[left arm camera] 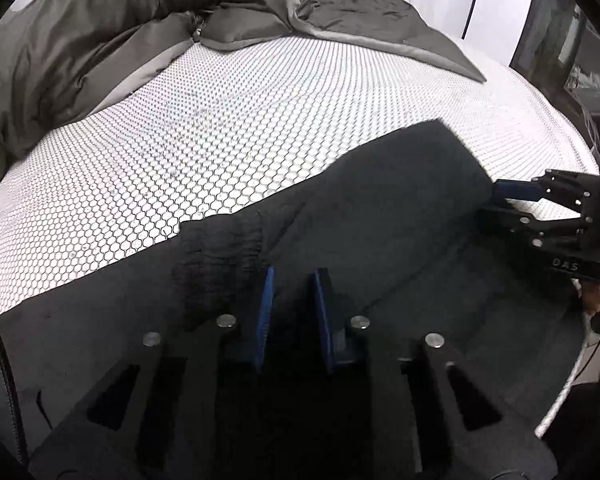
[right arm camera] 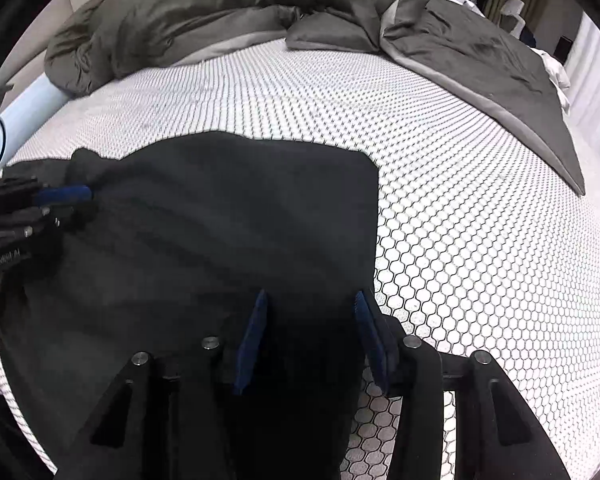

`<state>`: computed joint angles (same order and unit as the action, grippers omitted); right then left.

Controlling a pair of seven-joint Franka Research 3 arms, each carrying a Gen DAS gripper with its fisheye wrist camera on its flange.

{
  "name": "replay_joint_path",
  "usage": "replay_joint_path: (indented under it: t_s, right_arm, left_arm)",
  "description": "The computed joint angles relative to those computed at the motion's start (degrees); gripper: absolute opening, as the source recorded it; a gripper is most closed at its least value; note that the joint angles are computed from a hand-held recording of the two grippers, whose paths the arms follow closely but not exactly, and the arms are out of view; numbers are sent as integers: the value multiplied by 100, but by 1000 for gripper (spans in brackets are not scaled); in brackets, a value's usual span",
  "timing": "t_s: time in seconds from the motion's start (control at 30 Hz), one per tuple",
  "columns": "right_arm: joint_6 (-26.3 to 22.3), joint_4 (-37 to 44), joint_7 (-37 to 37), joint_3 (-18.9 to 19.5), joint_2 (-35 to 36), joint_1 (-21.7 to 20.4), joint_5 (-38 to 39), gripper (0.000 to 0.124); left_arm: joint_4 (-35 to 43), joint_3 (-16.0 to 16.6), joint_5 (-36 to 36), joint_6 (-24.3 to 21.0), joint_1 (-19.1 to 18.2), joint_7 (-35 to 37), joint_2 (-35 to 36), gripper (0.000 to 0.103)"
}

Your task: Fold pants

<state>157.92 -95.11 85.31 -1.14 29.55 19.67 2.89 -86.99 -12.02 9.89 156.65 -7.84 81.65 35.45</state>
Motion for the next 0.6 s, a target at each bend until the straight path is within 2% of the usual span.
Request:
replay_joint_path:
  t_s: [0.03, 0.1, 0.13, 0.17, 0.23, 0.3, 0.37, 0.43, 0.47, 0.53, 0.57, 0.6]
  right_arm:
    - [96, -54, 39, 18, -59, -4, 25, 46]
    - [514, -168, -343, 443, -157, -307, 501, 46]
    - [697, -174, -404, 511, -158, -327, 666, 46]
    - [831, -127, -422, 380, -125, -167, 883, 46]
    - [831, 332, -100, 406, 212, -55, 818, 46]
    - [311, 1063, 31, 294, 682, 110, 714, 46]
    - [-283, 1751, 298, 24, 1119, 345, 436, 46]
    - [-656, 2229, 598, -340, 1476, 528, 11, 46]
    - [-674, 2221, 760, -469, 1451, 571, -146, 46]
    - [-734, 2140, 1512, -1137, 1426, 942, -625, 46]
    - [-778, 2010, 1996, -1344, 1357, 1026, -1006, 48]
    - [-798, 1998, 2152, -1351, 1344, 993, -1072, 49]
  left_arm:
    - [-59, 86, 92, 122, -60, -68, -57, 20]
    - [-210, -2, 65, 530, 5, -25, -158, 31]
    - [-212, 105, 153, 641, -97, -157, -159, 34]
    - [-80, 228, 235, 636, -205, -320, -65, 36]
    - [353, 373, 258, 262, -338, -694, 238, 36]
    - [687, 420, 294, -32, -381, -890, 496, 36]
    - [806, 432, 402, -61, -407, -959, 591, 36]
    - [789, 331, 380, -11, -324, -938, 591, 35]
    - [758, 261, 334, 29, -259, -904, 586, 35]
    - [701, 166, 256, 90, -163, -842, 583, 35]
    - [687, 182, 267, 92, -182, -854, 567, 35]
    - [727, 217, 301, 47, -222, -869, 568, 35]
